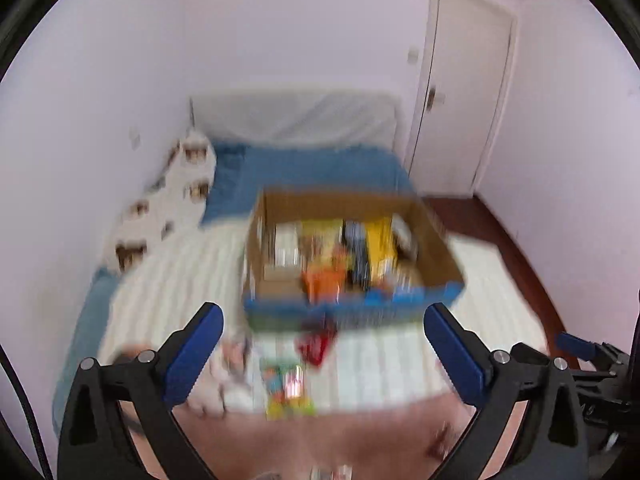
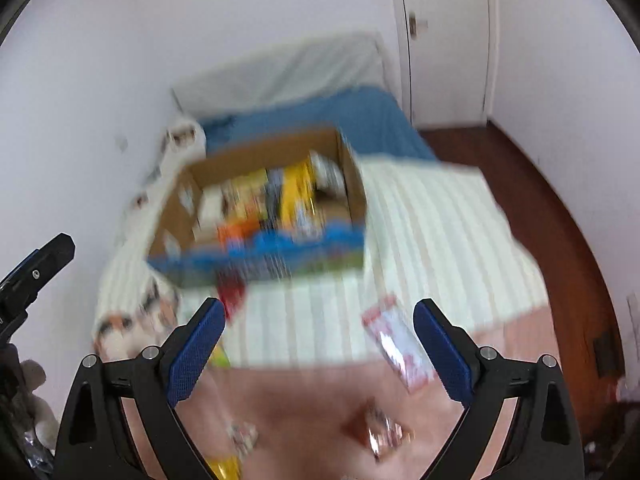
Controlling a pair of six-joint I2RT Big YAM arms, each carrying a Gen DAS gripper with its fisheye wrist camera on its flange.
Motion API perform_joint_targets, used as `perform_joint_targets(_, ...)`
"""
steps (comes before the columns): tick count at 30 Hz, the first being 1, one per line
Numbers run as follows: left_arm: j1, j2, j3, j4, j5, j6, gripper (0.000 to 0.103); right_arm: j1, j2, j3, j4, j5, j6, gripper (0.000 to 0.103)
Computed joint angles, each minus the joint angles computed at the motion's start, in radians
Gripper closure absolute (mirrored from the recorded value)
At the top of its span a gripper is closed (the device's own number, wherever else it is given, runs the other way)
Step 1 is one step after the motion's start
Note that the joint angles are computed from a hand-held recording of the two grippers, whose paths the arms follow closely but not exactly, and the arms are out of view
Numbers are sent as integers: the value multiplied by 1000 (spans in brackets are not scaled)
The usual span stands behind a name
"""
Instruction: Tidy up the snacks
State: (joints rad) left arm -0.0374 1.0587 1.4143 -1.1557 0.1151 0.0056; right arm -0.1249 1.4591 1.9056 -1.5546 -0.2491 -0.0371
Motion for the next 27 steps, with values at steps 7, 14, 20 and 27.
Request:
perform_joint_targets(7, 113, -52, -248, -214, -20, -93, 0, -34, -57, -298, -84, 47, -142, 6)
perform_joint_targets(14, 295, -95, -464, -429, 51, -230, 0, -18, -20, -467, -113, 80, -283, 6)
perform_joint_targets(20, 516, -149, -660, -466, 315, -410, 0, -7, 17, -491, -123, 59, -345, 6)
perform_joint_targets(27, 526, -146, -751, -252, 365, -651, 18, 0, 40, -495, -126, 40, -390, 6)
